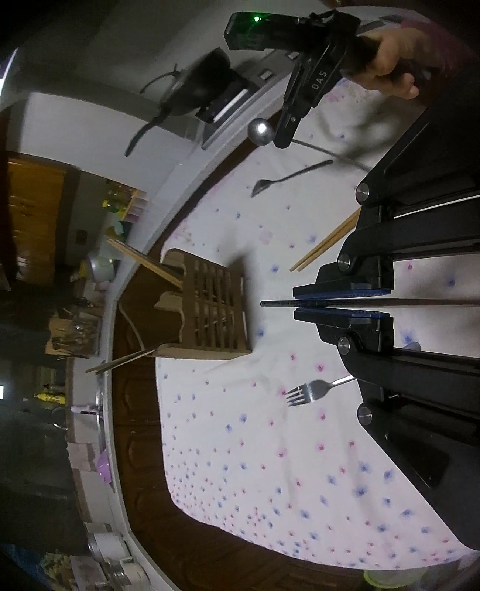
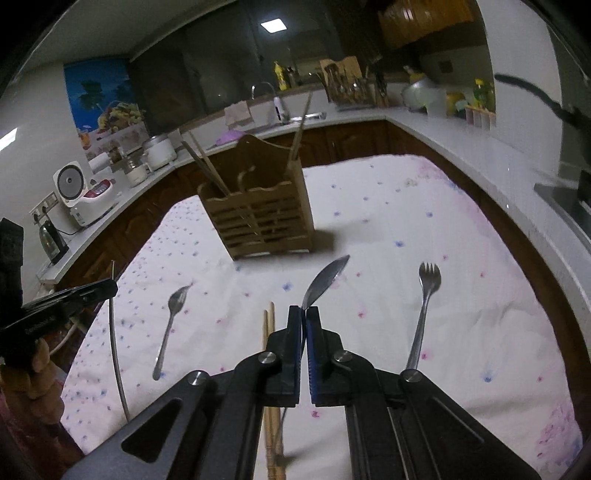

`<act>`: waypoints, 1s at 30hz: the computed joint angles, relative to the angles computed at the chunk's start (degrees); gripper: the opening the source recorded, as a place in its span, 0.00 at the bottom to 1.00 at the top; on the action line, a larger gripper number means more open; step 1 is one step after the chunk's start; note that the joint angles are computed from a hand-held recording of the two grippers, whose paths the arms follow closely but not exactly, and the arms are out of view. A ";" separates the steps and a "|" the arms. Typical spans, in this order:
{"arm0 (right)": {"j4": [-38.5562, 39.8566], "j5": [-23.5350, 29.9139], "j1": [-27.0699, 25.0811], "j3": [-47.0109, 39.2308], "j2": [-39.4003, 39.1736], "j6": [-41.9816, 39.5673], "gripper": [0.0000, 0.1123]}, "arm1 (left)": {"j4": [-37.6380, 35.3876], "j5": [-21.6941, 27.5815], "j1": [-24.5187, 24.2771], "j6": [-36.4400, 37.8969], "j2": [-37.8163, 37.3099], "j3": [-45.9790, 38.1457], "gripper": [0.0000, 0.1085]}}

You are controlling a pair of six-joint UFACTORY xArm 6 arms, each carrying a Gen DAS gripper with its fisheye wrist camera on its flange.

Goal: Organize utensils
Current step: 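Lift the spoon and chopstick and carry them above the wooden holder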

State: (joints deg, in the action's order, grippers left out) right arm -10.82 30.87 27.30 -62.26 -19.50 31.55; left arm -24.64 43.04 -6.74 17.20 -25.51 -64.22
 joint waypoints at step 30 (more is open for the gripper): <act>-3.65 -3.82 1.24 -5.61 1.46 0.90 0.02 | -7.99 -6.41 4.97 -0.11 -3.99 1.33 0.03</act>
State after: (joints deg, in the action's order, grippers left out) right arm -14.47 27.05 28.55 -67.87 -18.05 32.44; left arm -32.63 36.62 -1.77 17.09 -29.50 -62.89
